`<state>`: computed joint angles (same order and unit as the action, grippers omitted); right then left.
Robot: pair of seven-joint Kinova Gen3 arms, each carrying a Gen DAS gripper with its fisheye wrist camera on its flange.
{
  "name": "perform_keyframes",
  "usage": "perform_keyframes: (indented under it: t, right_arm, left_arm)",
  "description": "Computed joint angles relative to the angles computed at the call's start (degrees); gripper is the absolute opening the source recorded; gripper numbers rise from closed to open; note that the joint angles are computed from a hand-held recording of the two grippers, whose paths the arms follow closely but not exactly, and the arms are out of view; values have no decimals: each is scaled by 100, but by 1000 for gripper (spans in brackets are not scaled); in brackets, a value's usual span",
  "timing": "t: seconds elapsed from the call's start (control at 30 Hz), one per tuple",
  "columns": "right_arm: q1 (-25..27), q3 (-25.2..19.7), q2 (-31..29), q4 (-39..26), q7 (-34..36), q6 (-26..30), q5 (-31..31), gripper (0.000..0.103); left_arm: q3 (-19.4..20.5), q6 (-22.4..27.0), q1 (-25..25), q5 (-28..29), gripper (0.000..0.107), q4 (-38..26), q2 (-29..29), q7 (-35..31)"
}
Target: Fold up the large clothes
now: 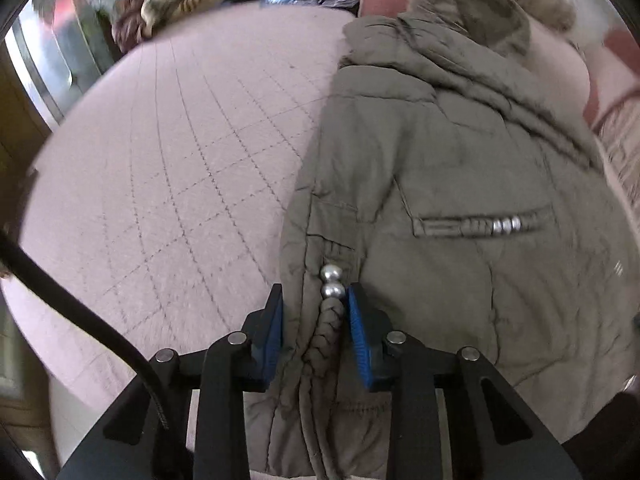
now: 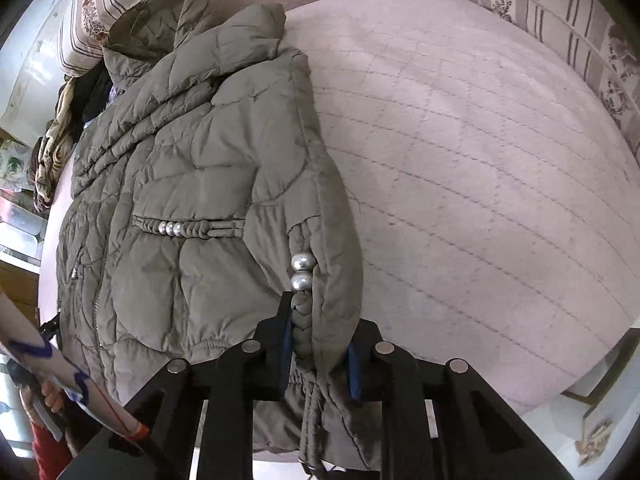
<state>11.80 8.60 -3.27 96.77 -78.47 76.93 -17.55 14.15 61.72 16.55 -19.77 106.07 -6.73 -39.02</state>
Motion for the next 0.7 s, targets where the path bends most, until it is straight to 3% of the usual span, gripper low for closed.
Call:
perform_keyframes:
  t: [0.07,0.17,0.23,0.33,0.4,0.5,0.53,0.7]
  right_arm:
    - [-32,-45,-36,48,-70,-91,51,24]
    - [-170,-205,-342,24,-379,-230,342,28]
    - [-296,-314,-591,-26,-646,-327,585,32]
    - [-507,-404,-956,-220,-832,-435,800,33]
    - [-677,-451,-1082,-435,-935,-480,790,38]
    - [-954,-622,-1149,-745,-1140,-633,782,64]
    - [-1063,-700,-1117,-870,-1212,-672,784,68]
    - [-1543,-1108,-503,-1719,-1646,-479,857,69]
  left_arm:
    - [234,313,80,-302,30,-50,-41,301]
    - [185,534,70,-288,37,-118,-381,427]
    - [290,734,-72,-503,56,-244,-605,591]
    - [635,958,-342,-958,68,-454,-814,1030]
    - [746,1003,-459,-1136,71,-650,-721,1139]
    - [688,883,-498,-1253,72,-921,-498,1129]
    - [654,856,-494,-1290,72,-1017,-393,1115]
    - [351,455,-341,-1275,72,-1172,-6,1137]
